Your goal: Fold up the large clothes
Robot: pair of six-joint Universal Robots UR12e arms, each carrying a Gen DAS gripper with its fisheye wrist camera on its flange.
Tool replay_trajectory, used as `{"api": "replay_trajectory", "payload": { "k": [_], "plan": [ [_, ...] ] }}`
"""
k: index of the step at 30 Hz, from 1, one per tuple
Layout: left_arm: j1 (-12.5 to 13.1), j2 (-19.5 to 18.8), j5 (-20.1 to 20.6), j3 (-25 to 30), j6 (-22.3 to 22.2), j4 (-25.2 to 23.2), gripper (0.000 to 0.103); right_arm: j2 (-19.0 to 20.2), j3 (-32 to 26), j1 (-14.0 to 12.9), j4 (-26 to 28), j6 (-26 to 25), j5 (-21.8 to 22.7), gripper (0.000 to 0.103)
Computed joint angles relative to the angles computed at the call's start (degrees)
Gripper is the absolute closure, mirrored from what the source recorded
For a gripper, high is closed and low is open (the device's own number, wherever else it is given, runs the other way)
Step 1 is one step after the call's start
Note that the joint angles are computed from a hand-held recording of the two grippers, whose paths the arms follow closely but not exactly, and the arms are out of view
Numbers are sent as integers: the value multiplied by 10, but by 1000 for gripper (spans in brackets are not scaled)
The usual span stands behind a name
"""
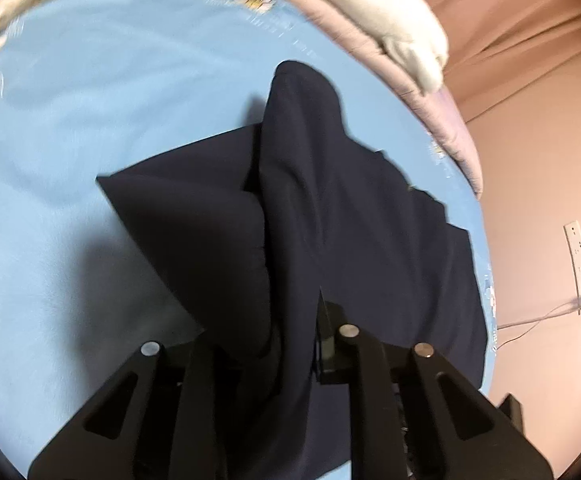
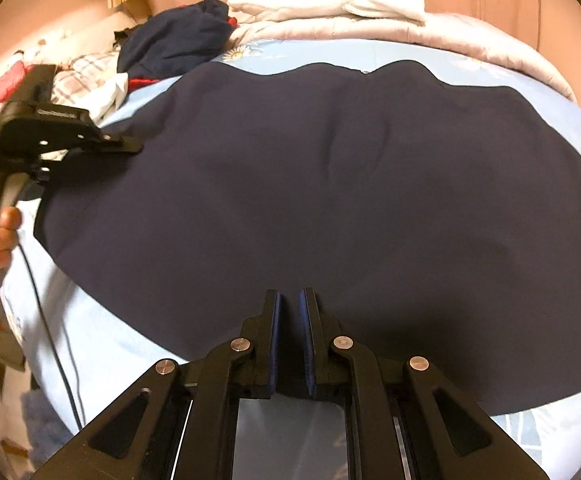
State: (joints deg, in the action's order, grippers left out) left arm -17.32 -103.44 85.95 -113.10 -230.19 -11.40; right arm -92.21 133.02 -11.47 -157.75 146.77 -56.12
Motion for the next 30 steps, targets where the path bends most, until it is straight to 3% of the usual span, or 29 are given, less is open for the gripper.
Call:
{"api": "replay_trajectory", "payload": {
  "k": [6,10,15,24,28,30],
  "plan": [
    [-38,6,59,54,42,-52,88,7,-12,-26,69,-4,78,92],
    [-65,-5,87,102,78,-94,88,2,-23,-54,158,-18,149,92],
    [-95,-30,119,157,133,-134,88,3,-22,-79,157,2,189,90],
    [-125,-92,117,248,183,-189,88,29,-23,-142,121,89,248,83],
    [-131,-124,86,286,187,-222,83,51,-28,-160,123,137,284,76],
    [-130,-139,48,299,191,-230,80,58,-25,-171,123,163,313,69]
  ]
}}
